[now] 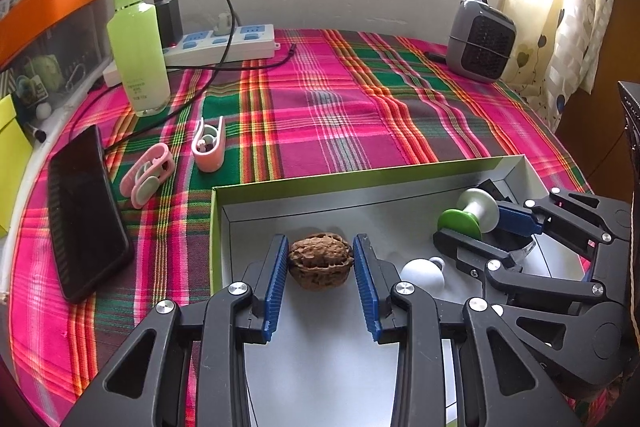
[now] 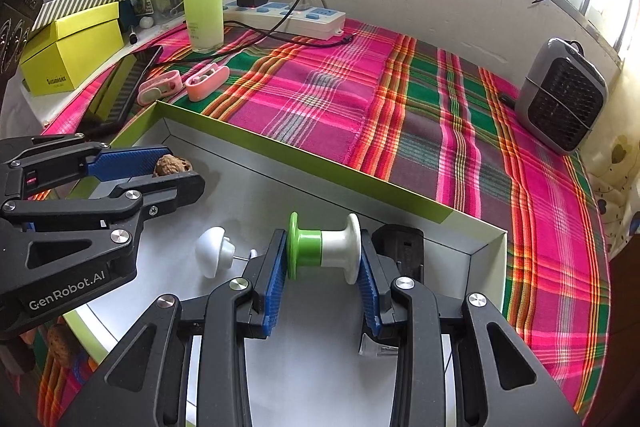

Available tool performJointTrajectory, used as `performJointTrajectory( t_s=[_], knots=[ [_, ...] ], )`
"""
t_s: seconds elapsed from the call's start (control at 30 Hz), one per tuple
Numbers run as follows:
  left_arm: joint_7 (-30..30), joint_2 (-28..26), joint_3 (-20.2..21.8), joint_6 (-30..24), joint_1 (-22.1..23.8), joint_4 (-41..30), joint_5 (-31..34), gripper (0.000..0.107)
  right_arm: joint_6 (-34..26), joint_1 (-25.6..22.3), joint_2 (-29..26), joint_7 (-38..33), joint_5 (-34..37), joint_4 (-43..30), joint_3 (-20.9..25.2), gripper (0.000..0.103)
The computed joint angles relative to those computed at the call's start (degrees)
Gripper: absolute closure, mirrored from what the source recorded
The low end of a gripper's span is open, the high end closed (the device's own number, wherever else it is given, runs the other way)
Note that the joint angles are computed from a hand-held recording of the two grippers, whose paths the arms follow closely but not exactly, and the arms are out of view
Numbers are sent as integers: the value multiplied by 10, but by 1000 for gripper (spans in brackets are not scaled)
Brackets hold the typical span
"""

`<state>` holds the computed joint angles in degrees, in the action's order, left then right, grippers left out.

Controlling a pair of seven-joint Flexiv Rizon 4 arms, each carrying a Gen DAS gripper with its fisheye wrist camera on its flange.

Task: Organize objects
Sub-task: 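Lower the spool into the box and open the right tool while the left tool releases the walnut, then withdraw both tools from the box toward the remaining objects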

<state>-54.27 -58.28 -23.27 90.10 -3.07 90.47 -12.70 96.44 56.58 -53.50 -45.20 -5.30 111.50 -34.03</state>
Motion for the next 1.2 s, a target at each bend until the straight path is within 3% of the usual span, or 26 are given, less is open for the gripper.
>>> performJointTrajectory(
  t_s=[0.3,0.7,1.2],
  knots=[
    [0,-1,-2,-2,3,0,-1,74,6,10,-3,5,9,3,-8,69],
    [-6,16,-21,21,23,34,6,64,28,38,-3,6,44,22,-25,66],
    [-27,39,-85,77,96,114,63,64,55,98,-2,5,109,60,-55,65]
  ],
)
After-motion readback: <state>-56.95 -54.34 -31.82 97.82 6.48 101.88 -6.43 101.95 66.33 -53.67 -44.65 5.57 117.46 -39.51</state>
